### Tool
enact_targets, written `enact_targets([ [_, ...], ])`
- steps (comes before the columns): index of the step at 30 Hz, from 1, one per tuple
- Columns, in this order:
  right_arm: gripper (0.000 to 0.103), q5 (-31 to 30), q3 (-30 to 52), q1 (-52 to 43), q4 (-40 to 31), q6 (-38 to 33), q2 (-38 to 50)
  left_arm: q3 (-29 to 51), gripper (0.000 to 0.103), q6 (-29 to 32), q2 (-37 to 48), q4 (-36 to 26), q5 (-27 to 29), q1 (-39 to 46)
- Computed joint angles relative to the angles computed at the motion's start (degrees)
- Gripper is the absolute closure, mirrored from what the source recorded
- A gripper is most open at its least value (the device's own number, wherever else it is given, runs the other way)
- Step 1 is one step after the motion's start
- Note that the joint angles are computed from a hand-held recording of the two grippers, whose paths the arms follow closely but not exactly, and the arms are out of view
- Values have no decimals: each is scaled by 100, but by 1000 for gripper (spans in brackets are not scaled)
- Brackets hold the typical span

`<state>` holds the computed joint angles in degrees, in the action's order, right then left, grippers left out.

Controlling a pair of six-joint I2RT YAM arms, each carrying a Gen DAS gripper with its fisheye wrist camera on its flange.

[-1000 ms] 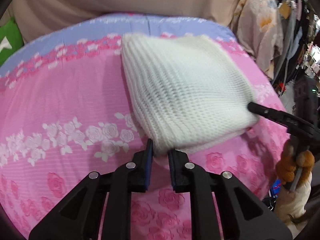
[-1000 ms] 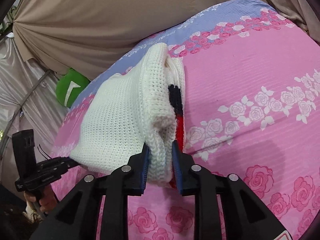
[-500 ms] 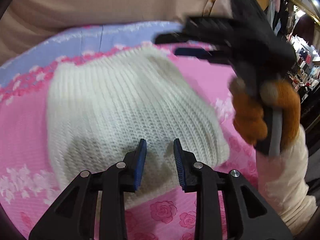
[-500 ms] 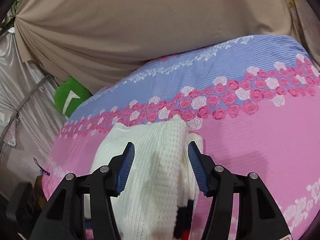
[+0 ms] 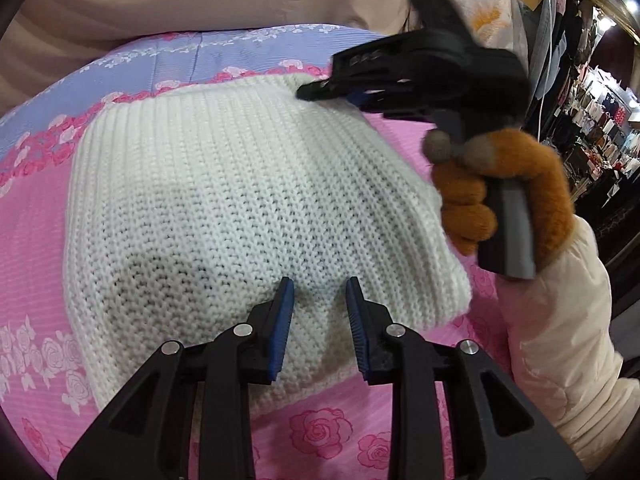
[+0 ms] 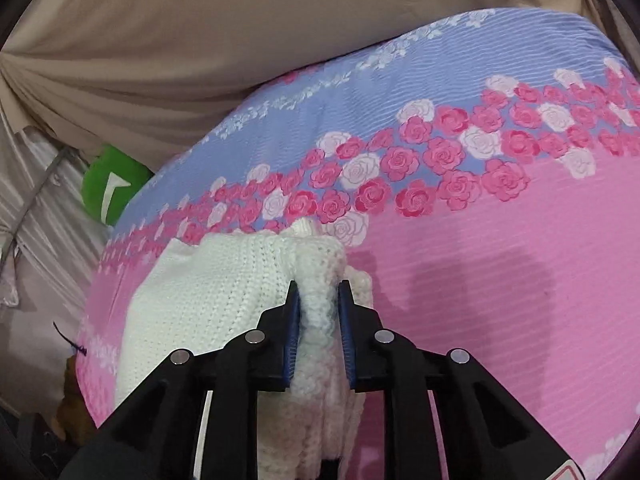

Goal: Fold small clothes

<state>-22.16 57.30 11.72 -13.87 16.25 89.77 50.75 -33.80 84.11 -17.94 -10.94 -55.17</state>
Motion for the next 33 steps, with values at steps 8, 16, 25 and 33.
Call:
enact_targets([
  [8, 57, 446, -2754, 626, -448, 449, -3927, -123, 73, -23, -1234, -438, -340, 303],
  [16, 94, 602, -3529, 1270, -71, 1078, -4388, -327, 71, -11, -1023, -334, -226, 1005],
  [25, 94, 115, -3927, 459, -216, 844, -4271, -116, 70, -41, -646, -447, -643, 606],
  [33, 59, -276, -3137, -74, -537, 613, -4666, 708, 68, 402, -453, -584, -706, 556],
])
